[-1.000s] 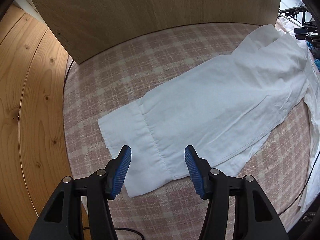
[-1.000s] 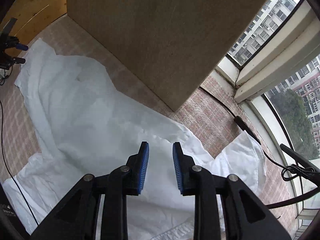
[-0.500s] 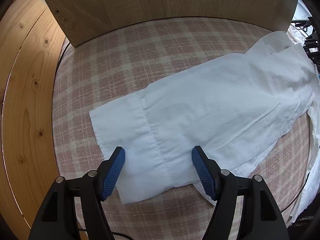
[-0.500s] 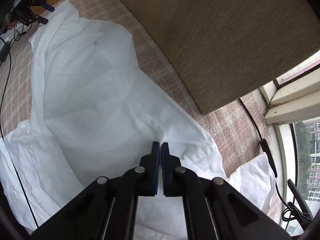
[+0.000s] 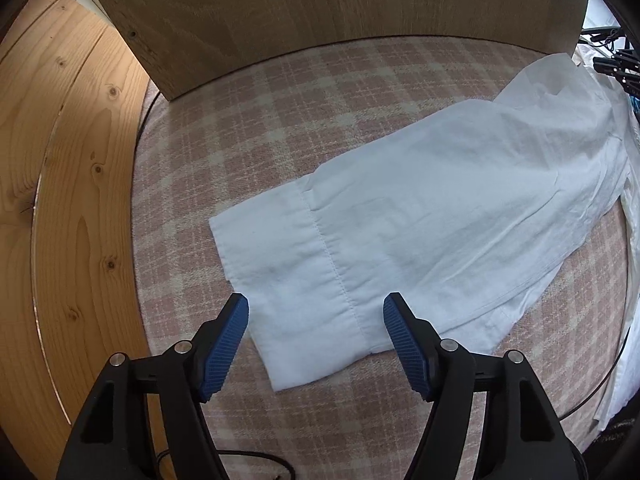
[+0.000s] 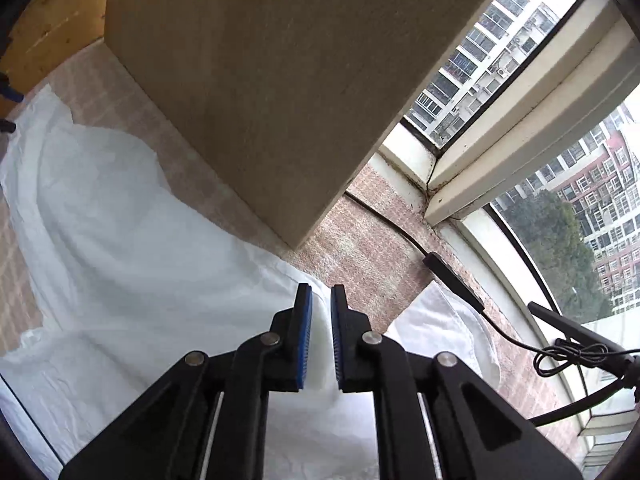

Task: Fold clothes
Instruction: 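Move the left gripper to the shirt sleeve cuff and grasp it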

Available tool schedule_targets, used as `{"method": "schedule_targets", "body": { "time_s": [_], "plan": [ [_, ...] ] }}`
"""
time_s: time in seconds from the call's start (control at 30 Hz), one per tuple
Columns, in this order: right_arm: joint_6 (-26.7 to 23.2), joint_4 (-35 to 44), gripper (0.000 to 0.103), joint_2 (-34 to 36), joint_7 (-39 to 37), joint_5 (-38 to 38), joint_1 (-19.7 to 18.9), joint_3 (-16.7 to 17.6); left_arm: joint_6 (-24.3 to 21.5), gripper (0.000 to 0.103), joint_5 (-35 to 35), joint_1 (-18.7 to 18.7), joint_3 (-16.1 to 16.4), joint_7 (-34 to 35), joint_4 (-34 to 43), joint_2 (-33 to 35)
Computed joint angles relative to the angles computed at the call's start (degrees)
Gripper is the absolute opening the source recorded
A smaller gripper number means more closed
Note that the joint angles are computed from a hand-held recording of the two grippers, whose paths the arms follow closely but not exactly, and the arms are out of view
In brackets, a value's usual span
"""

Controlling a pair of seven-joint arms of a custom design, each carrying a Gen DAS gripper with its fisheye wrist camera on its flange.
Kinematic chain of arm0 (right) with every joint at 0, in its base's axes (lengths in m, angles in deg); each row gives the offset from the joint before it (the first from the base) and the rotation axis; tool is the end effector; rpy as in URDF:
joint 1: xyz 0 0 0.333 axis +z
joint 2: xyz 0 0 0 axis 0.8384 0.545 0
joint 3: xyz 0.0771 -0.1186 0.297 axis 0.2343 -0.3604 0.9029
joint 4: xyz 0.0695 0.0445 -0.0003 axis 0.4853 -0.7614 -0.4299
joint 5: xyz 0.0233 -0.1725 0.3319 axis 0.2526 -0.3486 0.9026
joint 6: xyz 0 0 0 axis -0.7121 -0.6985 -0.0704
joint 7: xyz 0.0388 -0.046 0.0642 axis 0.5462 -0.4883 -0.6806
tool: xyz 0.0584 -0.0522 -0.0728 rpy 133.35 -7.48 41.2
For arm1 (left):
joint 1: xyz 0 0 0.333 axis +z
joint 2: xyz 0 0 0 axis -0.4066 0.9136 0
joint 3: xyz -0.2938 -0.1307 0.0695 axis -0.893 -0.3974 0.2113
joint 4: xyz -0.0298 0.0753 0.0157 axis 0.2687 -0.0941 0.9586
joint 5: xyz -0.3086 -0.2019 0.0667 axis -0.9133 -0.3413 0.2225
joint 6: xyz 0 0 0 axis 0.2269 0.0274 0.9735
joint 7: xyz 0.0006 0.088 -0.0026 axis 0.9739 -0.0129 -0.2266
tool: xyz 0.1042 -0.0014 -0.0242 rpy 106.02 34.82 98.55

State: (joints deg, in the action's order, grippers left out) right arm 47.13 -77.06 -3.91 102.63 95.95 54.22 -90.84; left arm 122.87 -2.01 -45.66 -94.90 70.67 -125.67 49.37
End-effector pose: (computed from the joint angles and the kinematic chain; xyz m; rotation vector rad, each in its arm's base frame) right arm 0.6905 -0.0300 0.5583 -2.6971 0.6612 -0.4236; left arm 0.2985 -0.2443 0.5629 -2.3347 1.7477 -0.0091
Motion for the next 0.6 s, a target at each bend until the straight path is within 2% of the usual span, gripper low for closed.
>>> {"method": "schedule_targets", "body": {
  "time_s": [0.1, 0.17, 0.23, 0.33, 0.5, 0.57, 0.6],
  "plan": [
    [-8.81, 0.63, 0.017, -1.84, 0.64, 3.49, -0.68, 1.29, -2.02, 0.068, -0.22, 0.30, 0.37, -0.72, -0.39, -1.93],
    [-10.57, -3.96, 0.017, -5.20, -0.83, 3.47, 0.20, 1.40, -3.31, 0.069, -0.43, 0.55, 0.66, -1.16, -0.69, -3.15],
    [-9.13, -10.68, 0.017, -9.35, -2.47, 2.25, 1.73, 1.16, -1.83, 0.069, -0.60, 1.08, 1.12, -1.95, -1.80, -3.77],
    [-6.97, -15.81, 0.017, -11.94, -3.35, 0.51, 3.53, 0.63, 3.10, 0.069, -2.69, 1.77, 2.76, -2.86, -4.99, -4.68],
    [-8.22, -14.93, 0.017, -10.14, 1.43, -0.50, 4.58, -0.22, 7.26, 0.071, -2.86, 2.40, 2.73, -3.04, -7.12, -4.74],
    [-7.62, -15.06, 0.017, -9.72, 1.74, -0.15, 4.55, -0.21, 11.22, 0.052, -3.91, 2.12, 2.54, -4.56, -9.20, -6.86],
    [-7.47, -15.04, 0.017, -9.53, 1.98, 0.09, 4.49, -0.21, 10.99, 0.017, -4.16, 1.88, 1.46, -6.19, -8.36, -7.11]
  ]
}}
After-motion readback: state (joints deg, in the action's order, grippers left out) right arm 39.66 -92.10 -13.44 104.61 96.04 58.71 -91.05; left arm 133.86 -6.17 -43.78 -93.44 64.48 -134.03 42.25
